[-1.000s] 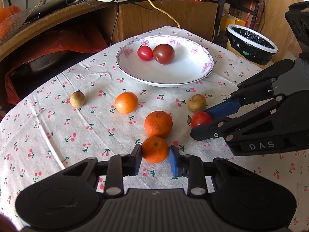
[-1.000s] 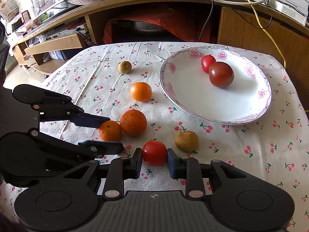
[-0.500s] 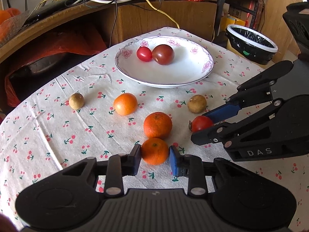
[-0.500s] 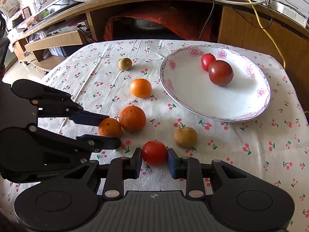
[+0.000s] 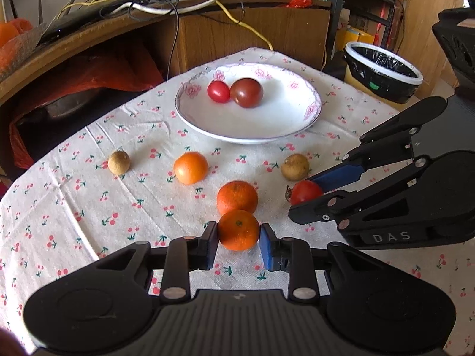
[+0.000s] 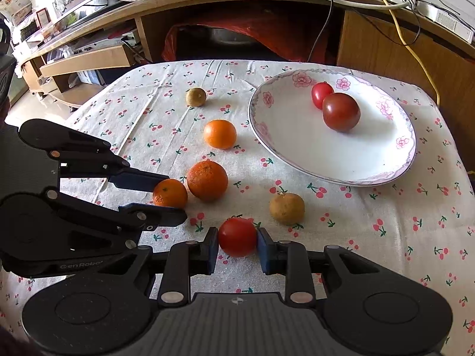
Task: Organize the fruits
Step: 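Grasp the tangerine with the left gripper while the right gripper grasps the cherry tomato, then carry the tangerine and cherry tomato into the white bowl and release both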
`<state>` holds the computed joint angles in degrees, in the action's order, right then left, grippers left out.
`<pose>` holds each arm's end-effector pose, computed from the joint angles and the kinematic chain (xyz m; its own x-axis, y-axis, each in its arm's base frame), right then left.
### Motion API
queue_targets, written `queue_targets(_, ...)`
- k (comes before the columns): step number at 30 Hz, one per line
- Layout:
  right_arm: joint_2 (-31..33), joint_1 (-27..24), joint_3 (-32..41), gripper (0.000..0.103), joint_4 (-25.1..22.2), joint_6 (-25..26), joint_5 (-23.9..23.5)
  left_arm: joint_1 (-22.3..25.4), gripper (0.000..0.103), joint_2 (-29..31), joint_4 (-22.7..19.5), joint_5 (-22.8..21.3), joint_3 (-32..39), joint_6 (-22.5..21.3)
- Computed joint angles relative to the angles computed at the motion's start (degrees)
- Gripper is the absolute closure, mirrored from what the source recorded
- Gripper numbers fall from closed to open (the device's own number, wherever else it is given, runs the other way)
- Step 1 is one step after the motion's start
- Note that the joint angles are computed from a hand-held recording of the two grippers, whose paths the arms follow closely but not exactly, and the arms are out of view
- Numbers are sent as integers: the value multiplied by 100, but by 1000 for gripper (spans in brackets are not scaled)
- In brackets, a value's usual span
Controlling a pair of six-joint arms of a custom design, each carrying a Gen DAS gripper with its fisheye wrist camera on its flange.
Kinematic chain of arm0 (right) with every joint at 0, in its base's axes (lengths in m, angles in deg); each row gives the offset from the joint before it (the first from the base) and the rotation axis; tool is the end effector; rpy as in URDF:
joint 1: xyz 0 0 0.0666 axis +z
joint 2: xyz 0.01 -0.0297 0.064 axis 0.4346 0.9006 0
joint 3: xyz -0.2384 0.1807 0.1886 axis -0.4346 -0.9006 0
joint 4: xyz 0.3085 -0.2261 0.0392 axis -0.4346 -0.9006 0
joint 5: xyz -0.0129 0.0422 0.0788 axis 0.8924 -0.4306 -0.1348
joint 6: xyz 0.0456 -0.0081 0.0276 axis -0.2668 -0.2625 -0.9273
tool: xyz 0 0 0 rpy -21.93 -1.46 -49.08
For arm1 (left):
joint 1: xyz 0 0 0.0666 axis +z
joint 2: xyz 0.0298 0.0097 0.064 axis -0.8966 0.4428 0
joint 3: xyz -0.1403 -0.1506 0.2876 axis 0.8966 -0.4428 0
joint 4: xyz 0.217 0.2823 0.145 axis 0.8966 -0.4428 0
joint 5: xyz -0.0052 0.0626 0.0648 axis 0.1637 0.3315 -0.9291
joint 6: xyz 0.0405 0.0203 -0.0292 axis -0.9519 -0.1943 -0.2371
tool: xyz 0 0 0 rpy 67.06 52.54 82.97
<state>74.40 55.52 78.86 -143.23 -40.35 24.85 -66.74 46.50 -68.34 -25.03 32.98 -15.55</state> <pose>0.4850 0.2738 0.4406 -0.8199 -0.1650 -0.5482 -0.2519 0.9639 0.0867 0.5193 -0.0431 0.4387 -0.5763 0.5346 -0.6181 0.6964 0.7171 -0.0291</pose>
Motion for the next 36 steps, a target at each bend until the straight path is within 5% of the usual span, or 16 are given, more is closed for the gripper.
queue_targets(36, 88, -499, 390, 79, 465, -443, 732, -574, 66, 978, 504, -180, 1371, 958)
